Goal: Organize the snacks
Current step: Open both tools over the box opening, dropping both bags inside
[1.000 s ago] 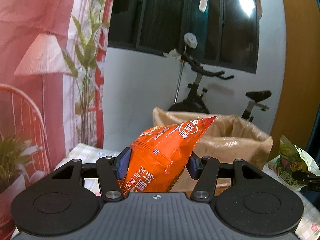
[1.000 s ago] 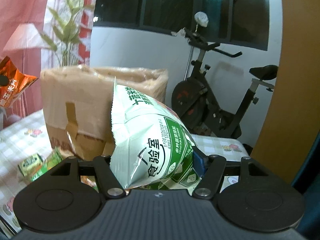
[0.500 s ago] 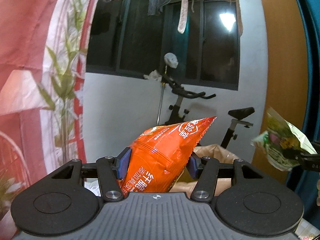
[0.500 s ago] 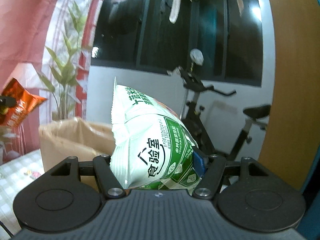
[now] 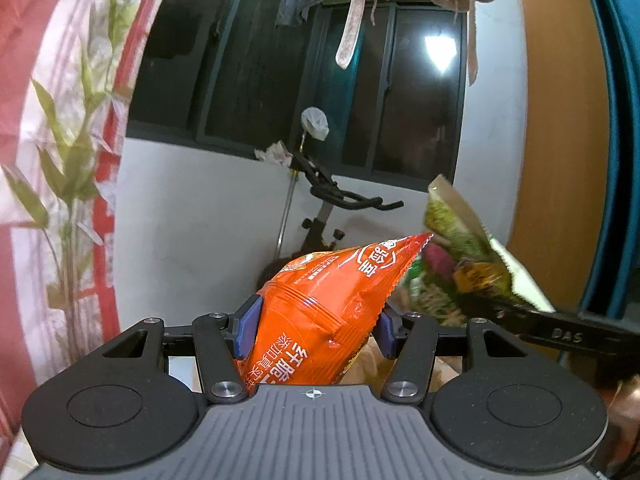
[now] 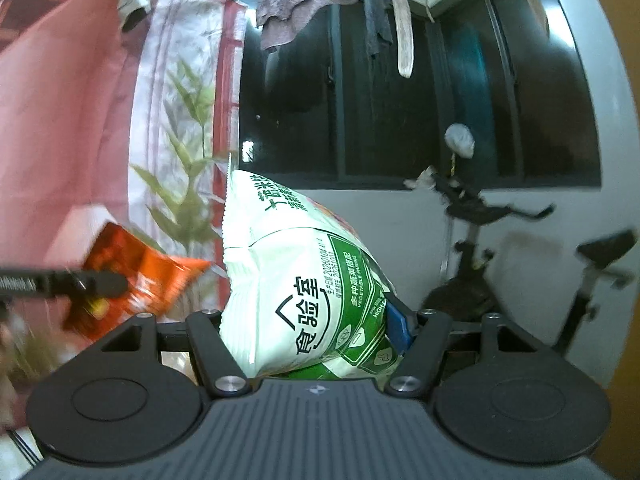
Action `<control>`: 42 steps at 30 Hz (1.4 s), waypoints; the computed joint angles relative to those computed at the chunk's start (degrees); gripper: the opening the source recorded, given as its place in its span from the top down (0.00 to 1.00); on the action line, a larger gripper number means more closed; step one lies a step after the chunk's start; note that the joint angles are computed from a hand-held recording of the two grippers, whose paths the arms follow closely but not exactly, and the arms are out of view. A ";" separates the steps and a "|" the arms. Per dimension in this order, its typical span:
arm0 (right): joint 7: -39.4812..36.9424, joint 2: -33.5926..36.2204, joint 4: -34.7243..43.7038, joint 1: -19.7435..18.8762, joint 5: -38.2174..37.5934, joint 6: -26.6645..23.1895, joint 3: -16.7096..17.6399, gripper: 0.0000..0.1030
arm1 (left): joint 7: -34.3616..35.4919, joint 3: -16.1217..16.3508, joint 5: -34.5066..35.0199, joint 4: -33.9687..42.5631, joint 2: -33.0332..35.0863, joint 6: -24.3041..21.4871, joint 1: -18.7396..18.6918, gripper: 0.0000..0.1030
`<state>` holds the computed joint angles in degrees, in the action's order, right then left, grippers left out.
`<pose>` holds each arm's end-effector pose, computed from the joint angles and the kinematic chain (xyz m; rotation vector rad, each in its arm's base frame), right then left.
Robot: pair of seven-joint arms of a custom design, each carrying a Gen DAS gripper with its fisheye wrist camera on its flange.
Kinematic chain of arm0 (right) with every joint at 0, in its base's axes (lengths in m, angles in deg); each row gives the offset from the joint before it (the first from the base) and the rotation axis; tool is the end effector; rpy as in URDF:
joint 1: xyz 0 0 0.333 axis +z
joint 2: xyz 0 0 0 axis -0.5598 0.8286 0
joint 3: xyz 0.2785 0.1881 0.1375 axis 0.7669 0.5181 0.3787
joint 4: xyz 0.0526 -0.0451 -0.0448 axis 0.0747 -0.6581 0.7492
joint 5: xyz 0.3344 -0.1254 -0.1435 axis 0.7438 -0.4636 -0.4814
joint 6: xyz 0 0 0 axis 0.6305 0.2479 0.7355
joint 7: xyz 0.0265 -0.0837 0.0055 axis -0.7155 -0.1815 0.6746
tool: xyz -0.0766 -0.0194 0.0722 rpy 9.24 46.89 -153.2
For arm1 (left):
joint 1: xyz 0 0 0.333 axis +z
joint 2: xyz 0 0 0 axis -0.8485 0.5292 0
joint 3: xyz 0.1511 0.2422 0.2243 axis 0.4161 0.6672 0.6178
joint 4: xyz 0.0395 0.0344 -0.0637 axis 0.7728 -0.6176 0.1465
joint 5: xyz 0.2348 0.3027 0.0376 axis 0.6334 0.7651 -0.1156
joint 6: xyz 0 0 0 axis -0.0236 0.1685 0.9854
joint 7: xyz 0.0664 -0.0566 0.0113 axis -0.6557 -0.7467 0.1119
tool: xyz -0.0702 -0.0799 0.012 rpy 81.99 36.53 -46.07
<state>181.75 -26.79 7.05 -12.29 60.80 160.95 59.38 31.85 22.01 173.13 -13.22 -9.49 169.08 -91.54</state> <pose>0.7131 0.3379 0.5461 -1.4143 0.9638 -0.7488 0.6962 -0.4253 0.5358 -1.3468 1.4170 -1.3457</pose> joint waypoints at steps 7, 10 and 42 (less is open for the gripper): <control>7.19 9.78 13.51 -7.59 -0.97 -9.48 14.51 0.35 | 12.09 -3.97 -13.82 7.40 6.72 2.82 4.25 0.42; 7.71 11.39 15.00 -9.05 -0.13 -12.55 17.45 0.35 | 17.85 -5.77 -19.75 10.19 9.32 3.30 5.65 0.42; 6.92 2.37 4.35 0.39 4.55 -17.17 -0.67 0.16 | 28.36 7.23 -38.10 -6.84 0.16 1.98 -2.83 0.19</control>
